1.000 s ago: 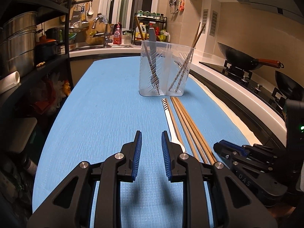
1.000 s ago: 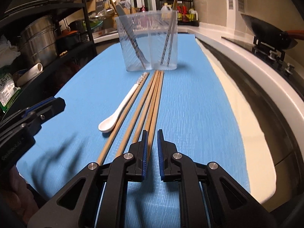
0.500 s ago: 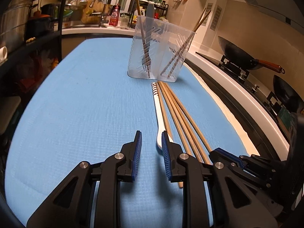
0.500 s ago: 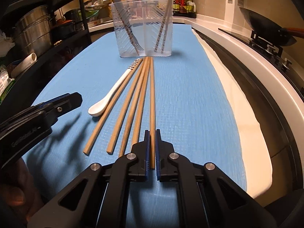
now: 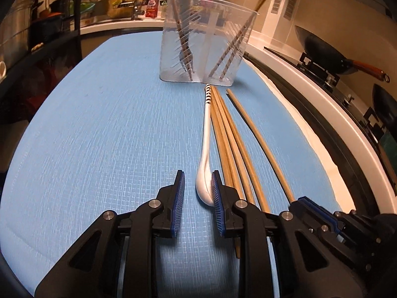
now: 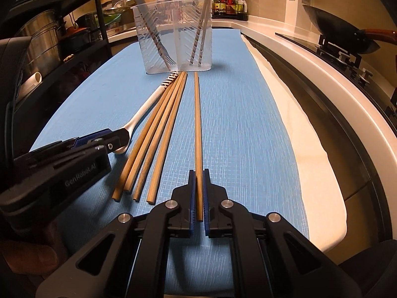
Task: Organize utensils
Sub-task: 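Grasp the white spoon with the left tool while the right tool grasps a chopstick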
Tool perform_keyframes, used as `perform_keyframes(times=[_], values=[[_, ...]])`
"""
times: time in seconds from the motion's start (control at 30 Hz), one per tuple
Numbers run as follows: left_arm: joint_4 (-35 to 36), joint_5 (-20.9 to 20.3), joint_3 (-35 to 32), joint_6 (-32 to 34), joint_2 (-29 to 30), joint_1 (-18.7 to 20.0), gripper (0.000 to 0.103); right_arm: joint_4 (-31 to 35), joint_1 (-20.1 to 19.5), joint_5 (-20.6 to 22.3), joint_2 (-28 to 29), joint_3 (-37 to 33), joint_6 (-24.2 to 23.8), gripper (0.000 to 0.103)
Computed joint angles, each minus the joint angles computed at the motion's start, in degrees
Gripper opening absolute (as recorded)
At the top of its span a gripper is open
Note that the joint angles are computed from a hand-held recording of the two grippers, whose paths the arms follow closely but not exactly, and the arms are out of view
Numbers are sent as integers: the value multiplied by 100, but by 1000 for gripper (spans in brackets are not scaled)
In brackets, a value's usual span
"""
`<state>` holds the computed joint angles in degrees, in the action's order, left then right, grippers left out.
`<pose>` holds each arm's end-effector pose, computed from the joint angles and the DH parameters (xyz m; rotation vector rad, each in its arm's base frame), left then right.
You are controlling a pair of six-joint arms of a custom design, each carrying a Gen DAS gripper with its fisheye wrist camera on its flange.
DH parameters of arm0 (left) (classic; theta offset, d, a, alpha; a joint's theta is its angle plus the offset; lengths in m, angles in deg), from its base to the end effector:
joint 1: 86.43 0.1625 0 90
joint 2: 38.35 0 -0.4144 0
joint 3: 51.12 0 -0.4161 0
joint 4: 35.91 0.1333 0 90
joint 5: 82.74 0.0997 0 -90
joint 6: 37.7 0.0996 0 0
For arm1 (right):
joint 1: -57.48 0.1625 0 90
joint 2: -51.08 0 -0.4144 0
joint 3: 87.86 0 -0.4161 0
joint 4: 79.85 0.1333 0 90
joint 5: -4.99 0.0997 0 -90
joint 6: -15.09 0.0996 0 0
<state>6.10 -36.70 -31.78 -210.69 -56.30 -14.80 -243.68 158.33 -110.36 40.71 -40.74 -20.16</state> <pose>-0.0580 -0.8171 0.1584 0.1129 2.2853 -1.0561 0.2537 -0.8421 -0.0236 0.8035 -2.3687 0.6990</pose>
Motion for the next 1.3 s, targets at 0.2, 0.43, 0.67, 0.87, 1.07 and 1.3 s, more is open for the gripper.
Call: perform_keyframes(times=[0.2,0.43,0.67,0.87,1.07,1.3], values=[[-560,-174,819,261,-434,-28,11,-62,7,-24,21,-6,-11,5],[-1690,-770,2226,731,-1250,-73,10,-215,23,-101,48,12,66,5],[-2182,-930,2740,1030,-1529,-50,11,-333,7,-153,77,-18,189,7],[-2357,-950,2764,1230,-1505,-61,11,-388,-3,-117,108,-51,153,7],[-2411,-926,2780,1285,-1509,-54,11,-430,0,-119,147,-91,103,7],[-2425,-892,2785,1284,-1516,-44,11,-428,6,-125,167,-127,69,7]])
